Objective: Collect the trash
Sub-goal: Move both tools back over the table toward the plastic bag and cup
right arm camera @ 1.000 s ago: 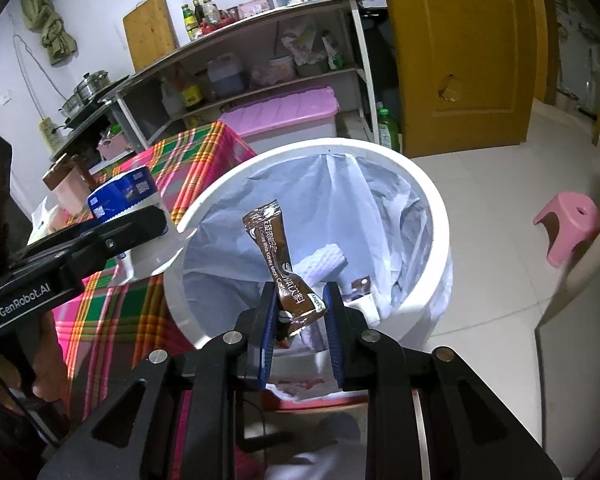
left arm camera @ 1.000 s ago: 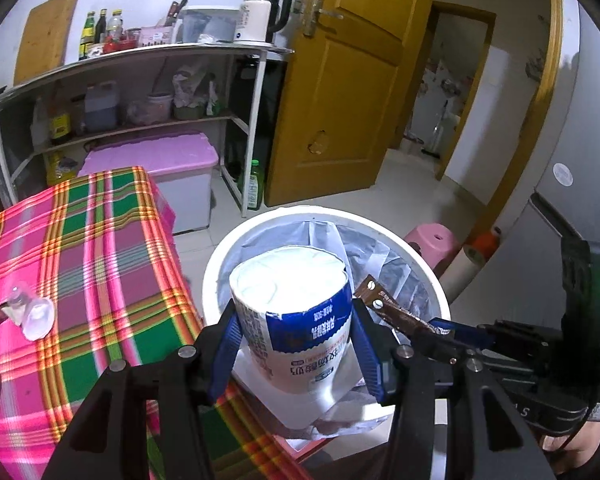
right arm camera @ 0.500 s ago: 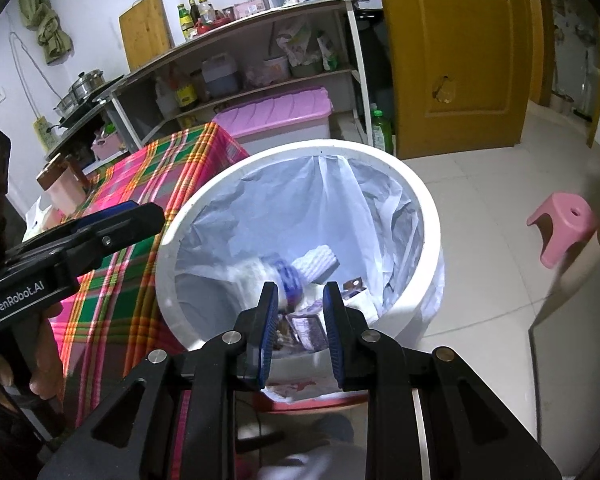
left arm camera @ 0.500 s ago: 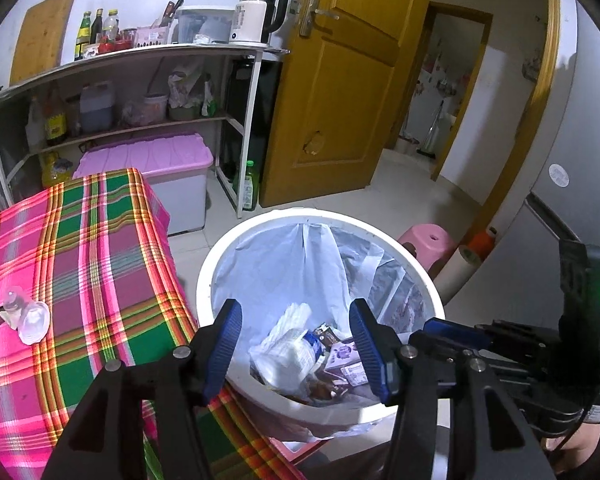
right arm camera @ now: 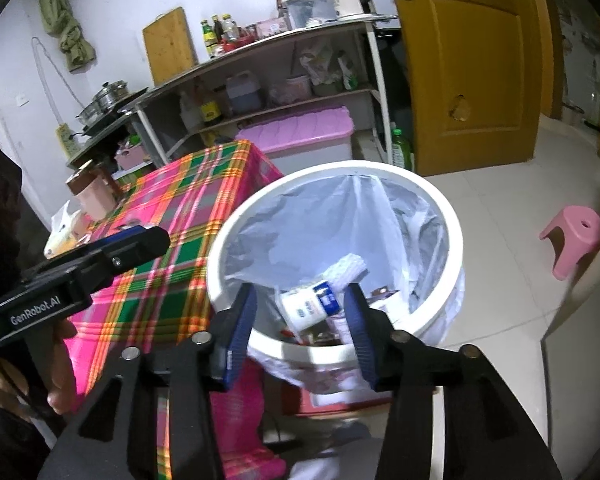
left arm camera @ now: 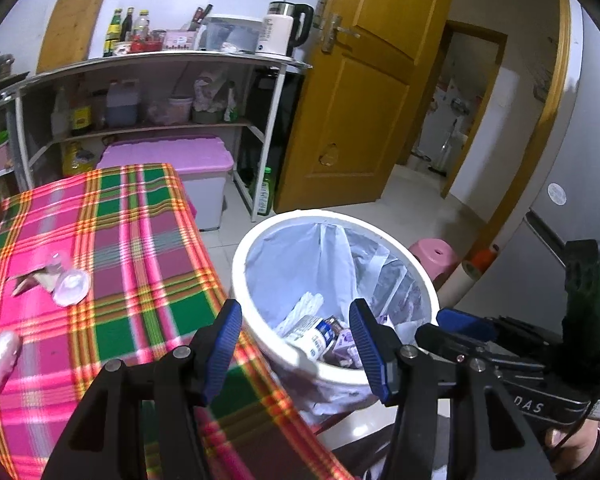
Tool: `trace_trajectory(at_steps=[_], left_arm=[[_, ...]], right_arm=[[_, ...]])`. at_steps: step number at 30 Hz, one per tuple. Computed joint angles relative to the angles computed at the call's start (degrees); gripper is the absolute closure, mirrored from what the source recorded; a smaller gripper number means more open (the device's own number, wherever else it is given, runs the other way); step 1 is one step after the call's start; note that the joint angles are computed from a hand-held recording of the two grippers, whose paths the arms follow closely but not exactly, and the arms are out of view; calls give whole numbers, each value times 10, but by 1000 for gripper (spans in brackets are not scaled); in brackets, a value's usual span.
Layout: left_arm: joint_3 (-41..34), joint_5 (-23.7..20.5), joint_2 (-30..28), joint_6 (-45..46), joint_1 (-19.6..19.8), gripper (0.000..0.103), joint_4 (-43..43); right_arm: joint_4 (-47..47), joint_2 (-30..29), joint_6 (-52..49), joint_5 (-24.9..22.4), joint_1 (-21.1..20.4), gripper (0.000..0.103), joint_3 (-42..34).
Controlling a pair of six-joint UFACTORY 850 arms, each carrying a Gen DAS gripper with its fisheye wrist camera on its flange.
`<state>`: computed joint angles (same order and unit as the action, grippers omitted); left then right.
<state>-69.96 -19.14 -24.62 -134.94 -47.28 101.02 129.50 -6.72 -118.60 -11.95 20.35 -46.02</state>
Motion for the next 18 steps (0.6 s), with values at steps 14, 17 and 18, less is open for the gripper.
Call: trace_trajectory(at_steps=[14, 17, 18], left_arm=[[115, -65, 85, -40, -23, 47, -8], [134, -79, 100, -42, -27, 47, -15], [142, -85, 107, -44, -29, 47, -18]], right_arm=[[-48, 10, 38, -10, 58, 56, 4], [-56, 11, 45, -12, 70, 56, 3], [-56, 11, 45, -11, 75, 56, 3]])
